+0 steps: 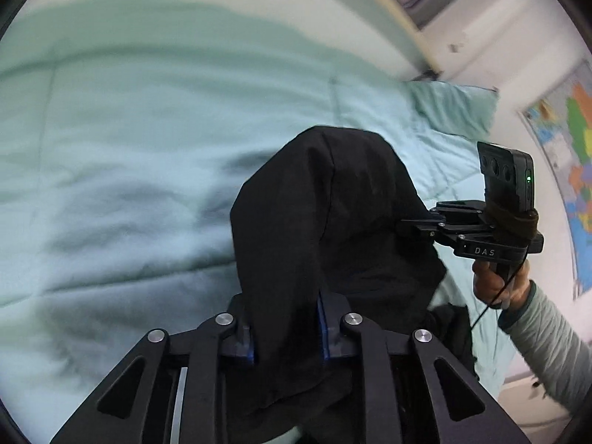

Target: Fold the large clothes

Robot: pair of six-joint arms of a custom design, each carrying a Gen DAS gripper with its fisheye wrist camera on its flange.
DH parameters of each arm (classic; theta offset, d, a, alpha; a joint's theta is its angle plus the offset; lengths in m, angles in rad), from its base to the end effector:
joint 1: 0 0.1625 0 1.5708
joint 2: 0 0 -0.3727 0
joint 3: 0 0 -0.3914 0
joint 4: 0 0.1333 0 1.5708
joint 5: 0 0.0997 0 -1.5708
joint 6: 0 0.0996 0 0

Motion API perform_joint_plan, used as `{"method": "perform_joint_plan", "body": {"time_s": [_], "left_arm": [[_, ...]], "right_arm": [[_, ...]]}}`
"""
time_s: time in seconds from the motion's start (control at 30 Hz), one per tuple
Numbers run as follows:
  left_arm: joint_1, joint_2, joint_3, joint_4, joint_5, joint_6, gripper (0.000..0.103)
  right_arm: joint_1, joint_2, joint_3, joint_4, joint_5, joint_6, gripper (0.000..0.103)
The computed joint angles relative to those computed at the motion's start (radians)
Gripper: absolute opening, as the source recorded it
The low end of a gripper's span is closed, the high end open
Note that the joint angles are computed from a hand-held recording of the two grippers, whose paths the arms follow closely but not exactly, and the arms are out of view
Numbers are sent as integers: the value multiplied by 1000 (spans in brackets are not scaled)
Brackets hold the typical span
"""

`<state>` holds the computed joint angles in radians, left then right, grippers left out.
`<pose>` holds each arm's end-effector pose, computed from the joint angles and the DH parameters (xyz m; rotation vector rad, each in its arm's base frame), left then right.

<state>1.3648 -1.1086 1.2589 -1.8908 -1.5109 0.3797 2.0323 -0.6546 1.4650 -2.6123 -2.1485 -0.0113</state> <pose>-0.0004 -0.6826 0.3563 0.8751 2.9292 -0.2511 0.3742 -0.5751 0.0474 0.5199 -2.5398 0.4650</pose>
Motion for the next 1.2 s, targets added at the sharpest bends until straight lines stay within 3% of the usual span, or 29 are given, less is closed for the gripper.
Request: {"method": "perform_joint_plan", "body": {"time_s": [0.23,0.33,0.5,0.57,0.63,0.7,0.83,0.93,1.0,1.07,1.2], "left_arm": [[-94,-311,272,-39,42,56,22],[-127,-449,375,-13,36,36,22],[-211,-716,564,76,77,-4,21],[-244,-812,619,152,105,-29,21],[-249,-888,652,267,81,-69,21],[-224,-968,700,356,60,-113,22],[-123,-1049,786,432,83,-191,22],[-76,-1054,767,458,90,-242,21],[-83,-1059,717,459,75,-249,21],[-116,-1058,664,454,63,-248,22],[-199,-1005,581,385,30,-245,25]], "right_arm": [[162,-126,186,-102,-122,42,16],[249,-159,251,-99,-191,115,16],[424,-191,334,45,-309,336,16],[498,-198,363,160,-335,478,16],[546,-207,394,264,-303,634,16],[571,-219,436,320,-225,766,16],[567,-216,500,365,-109,910,18],[559,-260,544,397,-32,987,19],[572,-294,541,431,-42,1012,20],[592,-329,514,481,-84,1033,32],[593,-330,415,465,-192,963,34]]}}
